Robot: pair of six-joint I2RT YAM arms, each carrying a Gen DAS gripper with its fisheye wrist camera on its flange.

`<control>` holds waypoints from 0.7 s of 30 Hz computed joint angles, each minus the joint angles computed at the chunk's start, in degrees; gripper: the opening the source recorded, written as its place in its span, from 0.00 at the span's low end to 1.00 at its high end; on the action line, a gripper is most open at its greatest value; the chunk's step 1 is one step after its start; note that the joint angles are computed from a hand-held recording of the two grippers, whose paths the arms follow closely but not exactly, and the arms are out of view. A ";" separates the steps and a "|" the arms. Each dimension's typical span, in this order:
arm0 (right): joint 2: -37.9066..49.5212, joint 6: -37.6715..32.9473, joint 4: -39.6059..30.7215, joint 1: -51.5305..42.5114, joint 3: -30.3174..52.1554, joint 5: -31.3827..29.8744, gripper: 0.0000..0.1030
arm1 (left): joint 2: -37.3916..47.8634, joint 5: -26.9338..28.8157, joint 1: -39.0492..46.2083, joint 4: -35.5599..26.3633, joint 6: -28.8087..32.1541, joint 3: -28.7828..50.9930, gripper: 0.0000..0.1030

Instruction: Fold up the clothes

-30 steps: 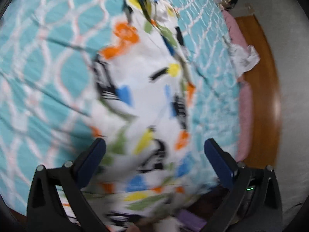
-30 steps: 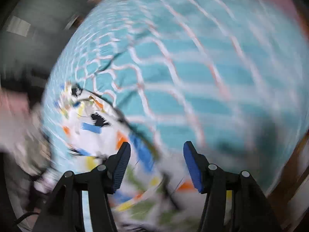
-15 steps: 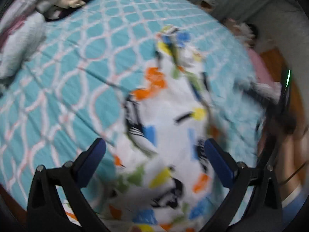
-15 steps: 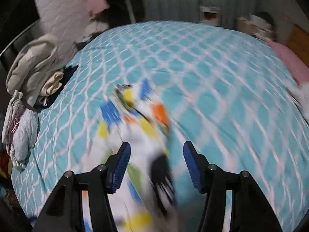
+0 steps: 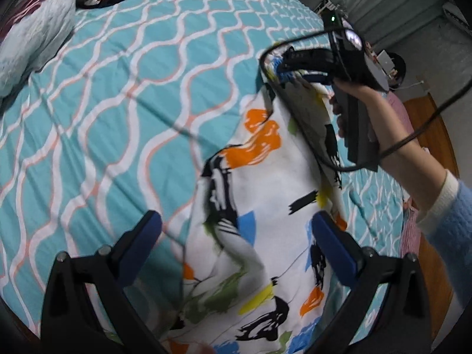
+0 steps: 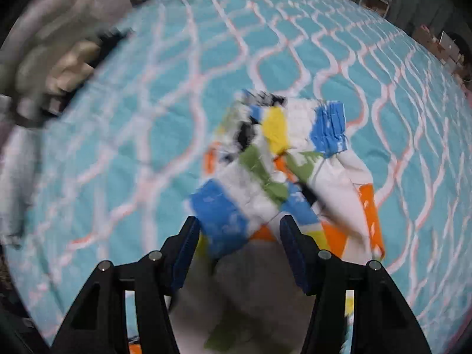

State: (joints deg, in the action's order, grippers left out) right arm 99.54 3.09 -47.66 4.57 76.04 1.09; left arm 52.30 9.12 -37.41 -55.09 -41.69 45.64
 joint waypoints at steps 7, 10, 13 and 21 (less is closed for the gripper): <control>3.24 -1.93 4.65 7.73 -0.84 8.69 0.57 | -2.13 3.74 7.11 -1.81 5.66 -2.39 1.00; 1.25 -2.35 9.62 9.61 -4.31 9.99 0.57 | -2.94 2.87 7.38 -2.53 6.96 -3.31 1.00; 0.34 -6.56 12.95 9.18 -7.19 13.31 0.57 | -5.17 3.19 7.18 -3.20 7.04 -5.01 1.00; 0.62 -10.60 9.86 1.27 -4.59 8.10 0.57 | -9.56 7.68 7.31 -2.82 3.90 -10.99 1.00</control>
